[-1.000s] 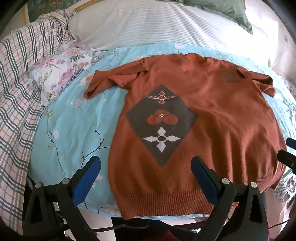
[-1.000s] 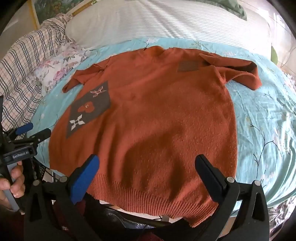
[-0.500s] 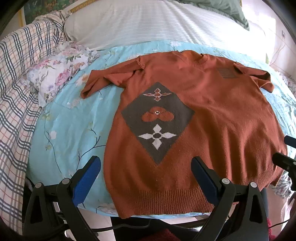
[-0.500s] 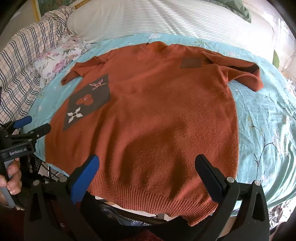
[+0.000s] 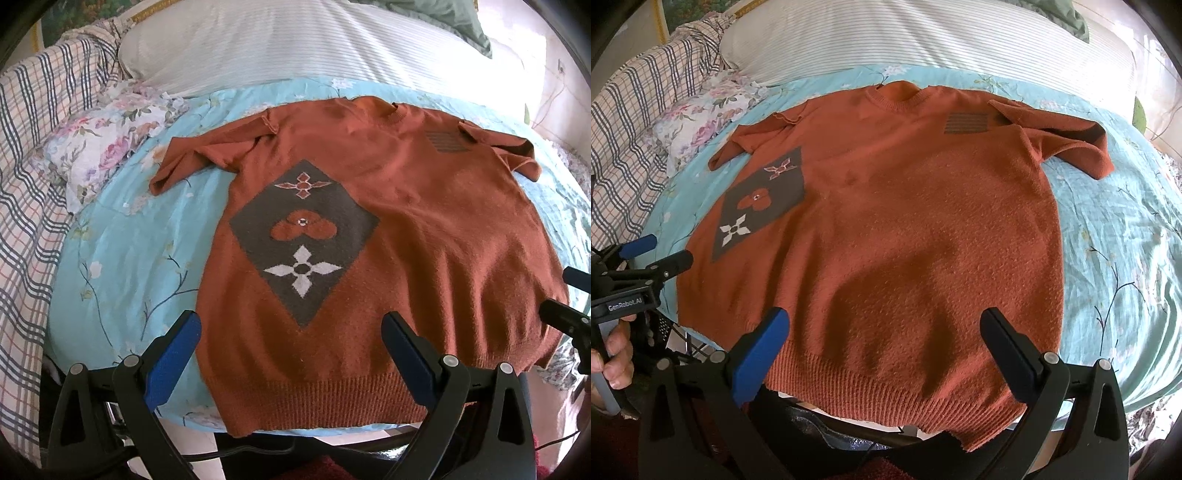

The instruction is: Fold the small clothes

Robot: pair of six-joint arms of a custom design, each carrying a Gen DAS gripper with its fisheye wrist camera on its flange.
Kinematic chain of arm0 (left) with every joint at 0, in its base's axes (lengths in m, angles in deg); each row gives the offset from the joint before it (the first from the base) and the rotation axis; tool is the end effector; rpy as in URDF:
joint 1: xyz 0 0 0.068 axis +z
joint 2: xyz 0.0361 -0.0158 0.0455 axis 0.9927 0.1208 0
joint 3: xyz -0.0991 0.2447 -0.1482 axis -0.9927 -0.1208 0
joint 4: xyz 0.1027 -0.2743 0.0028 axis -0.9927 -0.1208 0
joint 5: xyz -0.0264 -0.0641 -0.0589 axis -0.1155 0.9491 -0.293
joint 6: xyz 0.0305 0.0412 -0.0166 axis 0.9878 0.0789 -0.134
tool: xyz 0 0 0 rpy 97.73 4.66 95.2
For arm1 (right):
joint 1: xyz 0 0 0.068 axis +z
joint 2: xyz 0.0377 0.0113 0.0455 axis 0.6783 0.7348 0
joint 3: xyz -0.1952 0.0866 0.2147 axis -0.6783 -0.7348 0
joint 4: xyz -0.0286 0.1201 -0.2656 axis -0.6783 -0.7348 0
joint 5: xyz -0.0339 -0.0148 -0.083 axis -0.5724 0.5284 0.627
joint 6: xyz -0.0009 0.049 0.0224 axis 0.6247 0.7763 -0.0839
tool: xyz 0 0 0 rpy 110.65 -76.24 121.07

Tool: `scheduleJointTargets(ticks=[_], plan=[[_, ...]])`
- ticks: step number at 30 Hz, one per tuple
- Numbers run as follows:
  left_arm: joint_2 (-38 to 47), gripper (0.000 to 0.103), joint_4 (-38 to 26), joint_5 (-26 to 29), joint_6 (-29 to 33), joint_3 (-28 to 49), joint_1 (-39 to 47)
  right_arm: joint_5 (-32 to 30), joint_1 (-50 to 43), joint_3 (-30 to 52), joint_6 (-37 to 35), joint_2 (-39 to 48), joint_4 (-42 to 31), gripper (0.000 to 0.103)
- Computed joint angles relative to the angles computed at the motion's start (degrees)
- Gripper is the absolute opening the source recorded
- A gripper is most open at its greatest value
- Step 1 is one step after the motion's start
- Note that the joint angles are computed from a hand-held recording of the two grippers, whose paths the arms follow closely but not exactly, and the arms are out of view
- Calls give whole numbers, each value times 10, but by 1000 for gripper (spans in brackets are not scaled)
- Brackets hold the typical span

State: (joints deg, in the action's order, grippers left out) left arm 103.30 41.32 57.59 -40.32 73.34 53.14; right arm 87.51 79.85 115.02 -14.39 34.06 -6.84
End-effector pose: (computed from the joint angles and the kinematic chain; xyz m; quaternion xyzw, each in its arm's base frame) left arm 0.2094 -0.1036 0.1623 -0.0344 0.9484 0.0633 0.3087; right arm 0.2263 0.1687 0.1723 -0.1017 0.9471 0.1269 0.2768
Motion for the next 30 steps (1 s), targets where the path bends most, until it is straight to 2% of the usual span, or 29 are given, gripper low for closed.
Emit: scheduleJointTargets(ticks=[3,30], plan=[[11,98,1,13,0,5,8,-1,-5,-1,-5,-2,4,103],[17,98,6,5,5,0,13,-14,-7,-5,-4,1,19,103]])
